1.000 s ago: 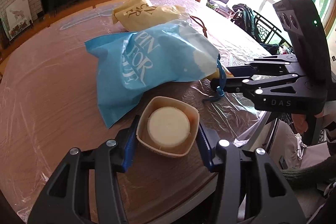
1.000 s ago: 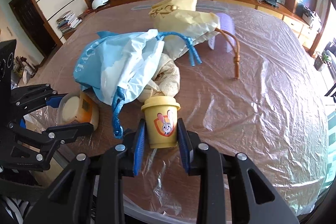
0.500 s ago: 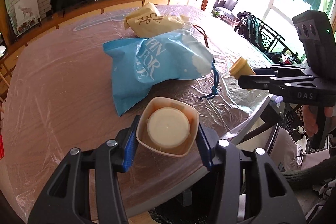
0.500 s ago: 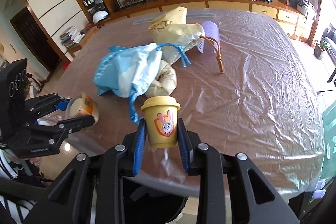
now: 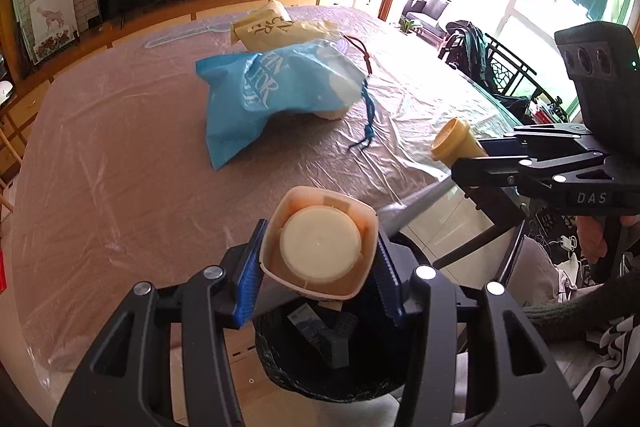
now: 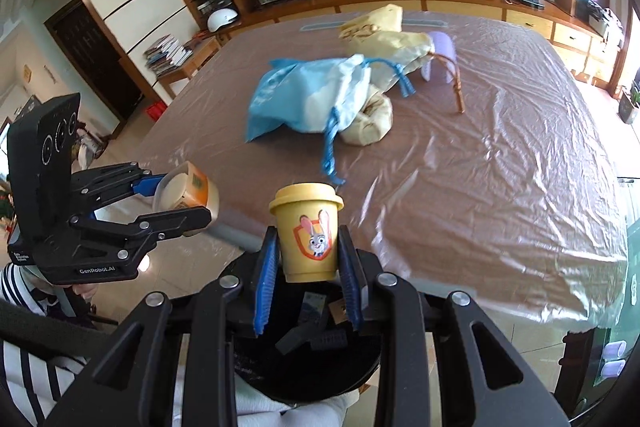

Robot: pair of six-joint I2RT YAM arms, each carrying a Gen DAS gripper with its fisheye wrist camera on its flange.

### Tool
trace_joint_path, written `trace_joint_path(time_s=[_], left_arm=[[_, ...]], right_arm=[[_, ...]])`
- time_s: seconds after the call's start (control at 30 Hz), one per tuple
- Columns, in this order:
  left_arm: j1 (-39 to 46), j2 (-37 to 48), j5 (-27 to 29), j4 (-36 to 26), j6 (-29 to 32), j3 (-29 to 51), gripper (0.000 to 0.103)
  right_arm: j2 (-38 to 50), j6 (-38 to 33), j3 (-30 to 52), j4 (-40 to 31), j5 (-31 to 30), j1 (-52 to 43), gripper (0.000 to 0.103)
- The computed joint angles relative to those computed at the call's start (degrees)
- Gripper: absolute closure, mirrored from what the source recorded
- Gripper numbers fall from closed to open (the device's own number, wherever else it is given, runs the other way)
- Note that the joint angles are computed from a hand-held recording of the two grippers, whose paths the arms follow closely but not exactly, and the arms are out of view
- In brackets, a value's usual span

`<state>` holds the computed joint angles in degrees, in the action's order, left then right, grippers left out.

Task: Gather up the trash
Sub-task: 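Carry the yellow cup and small tub in both tools over the black bin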

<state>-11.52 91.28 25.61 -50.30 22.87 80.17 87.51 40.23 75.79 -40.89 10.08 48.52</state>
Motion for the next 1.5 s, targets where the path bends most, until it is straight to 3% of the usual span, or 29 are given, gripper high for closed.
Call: trace_joint_path(time_s=[0.57,1.5], left_arm=[[-3.06,-8.03,-2.34,-0.34,1.65,-13.31,0.053],[-5.76,-5.18,-8.80,4.29,1.65,-20.65,0.053]], right_arm=[[0.07,3.68,-4.44,-0.28,-1.57,6.98,0.074],[6.00,4.64,-9.05,1.59,-4.89,8.23,0.074]])
